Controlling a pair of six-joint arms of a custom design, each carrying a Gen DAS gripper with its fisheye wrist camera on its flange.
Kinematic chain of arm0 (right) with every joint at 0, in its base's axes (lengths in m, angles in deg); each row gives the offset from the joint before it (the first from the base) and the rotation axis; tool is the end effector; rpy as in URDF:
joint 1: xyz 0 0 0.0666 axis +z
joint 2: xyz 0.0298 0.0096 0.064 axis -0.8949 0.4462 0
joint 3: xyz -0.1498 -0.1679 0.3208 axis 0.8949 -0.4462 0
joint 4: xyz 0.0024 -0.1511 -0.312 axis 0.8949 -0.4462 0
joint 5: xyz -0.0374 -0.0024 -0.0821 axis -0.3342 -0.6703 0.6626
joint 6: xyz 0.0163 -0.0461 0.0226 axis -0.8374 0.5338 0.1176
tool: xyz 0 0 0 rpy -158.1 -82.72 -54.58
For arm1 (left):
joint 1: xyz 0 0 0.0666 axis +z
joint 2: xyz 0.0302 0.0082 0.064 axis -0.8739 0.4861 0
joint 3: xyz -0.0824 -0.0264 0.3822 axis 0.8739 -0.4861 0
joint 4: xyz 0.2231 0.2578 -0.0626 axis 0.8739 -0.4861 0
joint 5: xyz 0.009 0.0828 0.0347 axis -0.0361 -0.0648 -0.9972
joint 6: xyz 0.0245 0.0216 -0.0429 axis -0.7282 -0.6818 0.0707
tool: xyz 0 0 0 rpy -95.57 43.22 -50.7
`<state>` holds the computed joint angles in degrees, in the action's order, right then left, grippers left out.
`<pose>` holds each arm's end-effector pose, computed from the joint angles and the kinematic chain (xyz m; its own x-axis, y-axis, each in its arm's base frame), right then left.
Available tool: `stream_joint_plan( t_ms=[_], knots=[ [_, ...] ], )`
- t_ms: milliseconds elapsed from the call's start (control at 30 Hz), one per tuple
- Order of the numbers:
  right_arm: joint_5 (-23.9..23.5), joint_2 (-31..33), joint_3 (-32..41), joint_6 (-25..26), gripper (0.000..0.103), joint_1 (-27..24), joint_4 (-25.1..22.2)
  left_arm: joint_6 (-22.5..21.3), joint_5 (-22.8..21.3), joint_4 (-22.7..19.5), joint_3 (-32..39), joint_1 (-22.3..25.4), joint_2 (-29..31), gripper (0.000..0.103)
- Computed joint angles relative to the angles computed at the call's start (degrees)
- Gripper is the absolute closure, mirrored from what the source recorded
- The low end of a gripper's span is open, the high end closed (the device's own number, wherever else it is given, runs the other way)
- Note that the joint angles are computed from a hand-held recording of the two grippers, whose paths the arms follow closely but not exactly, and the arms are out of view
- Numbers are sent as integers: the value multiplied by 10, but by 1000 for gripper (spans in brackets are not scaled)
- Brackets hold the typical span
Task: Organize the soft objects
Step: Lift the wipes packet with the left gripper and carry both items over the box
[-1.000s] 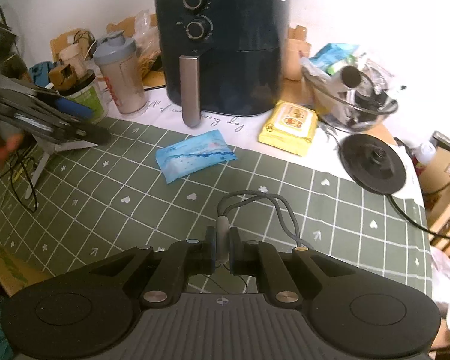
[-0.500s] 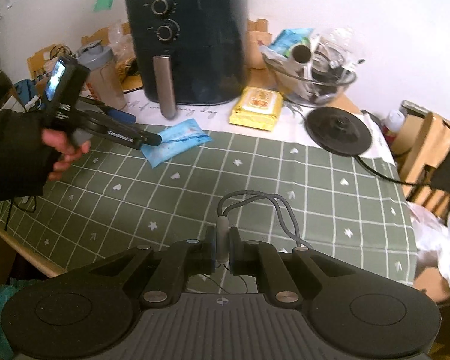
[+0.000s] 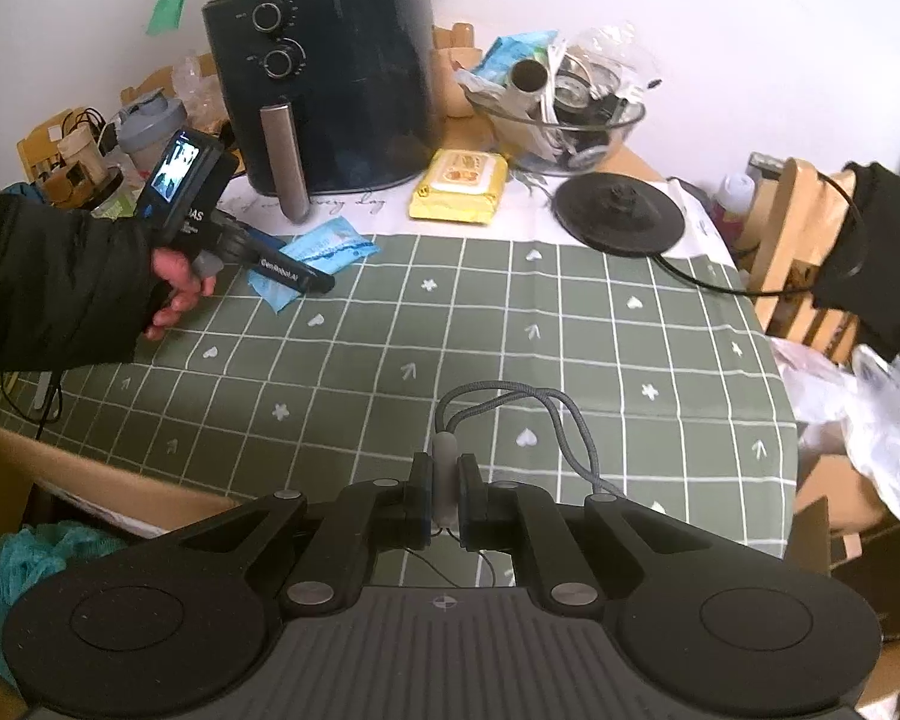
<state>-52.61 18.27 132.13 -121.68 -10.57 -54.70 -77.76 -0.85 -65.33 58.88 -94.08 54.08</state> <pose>0.1873 0.2191 0.4064 -0.7341 0.4464 -0.5116 0.4118 0.8918 0.1873 0.5616 -0.3800 0.2737 -0.3032 0.8108 -0.5007 0.9353 0.3537 0.0064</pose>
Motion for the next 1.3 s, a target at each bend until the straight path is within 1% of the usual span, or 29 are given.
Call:
stream_joint_plan(
  t_ms=[33, 67, 167, 367, 467, 600, 833, 967, 1067, 1300],
  knots=[
    [1, 0, 0, -5, 93, 3, -2, 1, -4, -9, 9, -1, 3, 33],
    [2, -1, 0, -9, 93, 5, -4, -2, -9, -27, 25, -1, 9, 34],
    [3, -2, 0, -14, 93, 9, -6, -12, -21, -64, 53, -5, 20, 37],
    [4, -2, 2, -7, 93, 8, -3, -26, -33, -88, 45, -7, 10, 41],
    [5, -2, 3, -2, 93, 9, 2, -23, -35, -83, 24, -5, -3, 42],
    [9, -2, 7, 4, 93, 12, 7, -14, -28, -66, -12, 1, -28, 43],
    [11, -5, 10, 14, 93, 12, 16, 0, -2, -48, -54, 10, -75, 43],
    [9, -8, 13, 21, 93, 10, 21, 9, 27, -43, -82, 19, -109, 43],
    [10, -7, 18, 30, 93, 14, 23, 7, 37, -38, -98, 23, -132, 43],
    [18, -4, 34, 46, 93, 25, 28, 23, 55, -27, -136, 36, -188, 43]
  ],
)
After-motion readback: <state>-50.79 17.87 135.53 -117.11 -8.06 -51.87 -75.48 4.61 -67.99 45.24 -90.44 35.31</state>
